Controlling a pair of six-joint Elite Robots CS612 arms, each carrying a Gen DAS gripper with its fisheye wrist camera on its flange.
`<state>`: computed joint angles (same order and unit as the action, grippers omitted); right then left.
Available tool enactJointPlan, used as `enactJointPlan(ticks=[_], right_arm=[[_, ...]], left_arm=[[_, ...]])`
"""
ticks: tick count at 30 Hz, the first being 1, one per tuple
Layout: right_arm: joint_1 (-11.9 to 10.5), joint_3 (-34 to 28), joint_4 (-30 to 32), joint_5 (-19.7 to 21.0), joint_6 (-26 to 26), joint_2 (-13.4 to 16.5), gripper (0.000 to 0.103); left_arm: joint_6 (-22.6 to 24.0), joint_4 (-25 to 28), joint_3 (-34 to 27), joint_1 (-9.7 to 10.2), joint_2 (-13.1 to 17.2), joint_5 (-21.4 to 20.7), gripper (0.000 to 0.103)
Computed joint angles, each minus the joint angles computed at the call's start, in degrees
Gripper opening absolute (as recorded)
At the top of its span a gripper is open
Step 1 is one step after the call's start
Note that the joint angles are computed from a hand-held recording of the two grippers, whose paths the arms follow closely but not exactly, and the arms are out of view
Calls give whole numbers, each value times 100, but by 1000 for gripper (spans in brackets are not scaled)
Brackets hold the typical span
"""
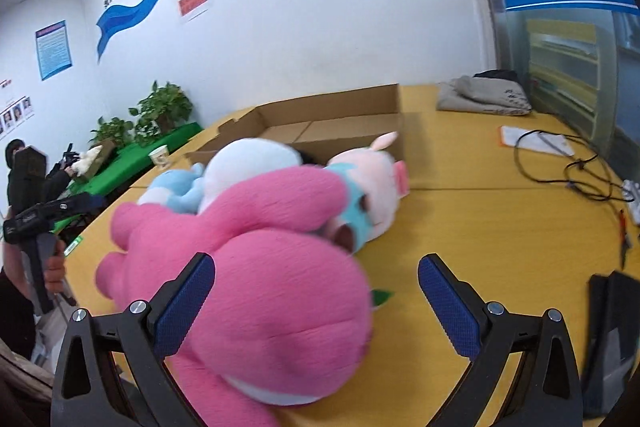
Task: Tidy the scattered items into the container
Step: 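Move the right tool to the large pink bear and close on its body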
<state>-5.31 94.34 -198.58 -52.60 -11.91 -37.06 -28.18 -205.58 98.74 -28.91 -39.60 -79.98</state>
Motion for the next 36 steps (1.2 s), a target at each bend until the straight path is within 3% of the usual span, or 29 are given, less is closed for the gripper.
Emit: enactJointPlan(ticks=[1,4,8,14,19,28,33,36], right_arm=[[40,35,15,-49,-4,-10,103],[223,179,1,-692,-55,-96,103],[285,202,92,-702,-102,-137,103],[365,116,251,-1036,-31,-132,103],[371,77,418,-1182,26,-132,103],[285,59,391,-915,83,-96,103],[224,-81,563,-713,247,8,103],[212,-190,838,-491,93,82,103]], left_arm=[[-42,88,-33,-12,11,-12,102],[-50,179,-53,-74,15,113,102],[-162,112,-26,-109,15,173,102],[-136,-20,34,-122,24,3,102],[-20,194,11,-165,10,91,102],[-74,403,-84,-74,32,-159,102],[205,940,-171,-196,-1,256,102],[222,1160,-220,-244,3,401,102]])
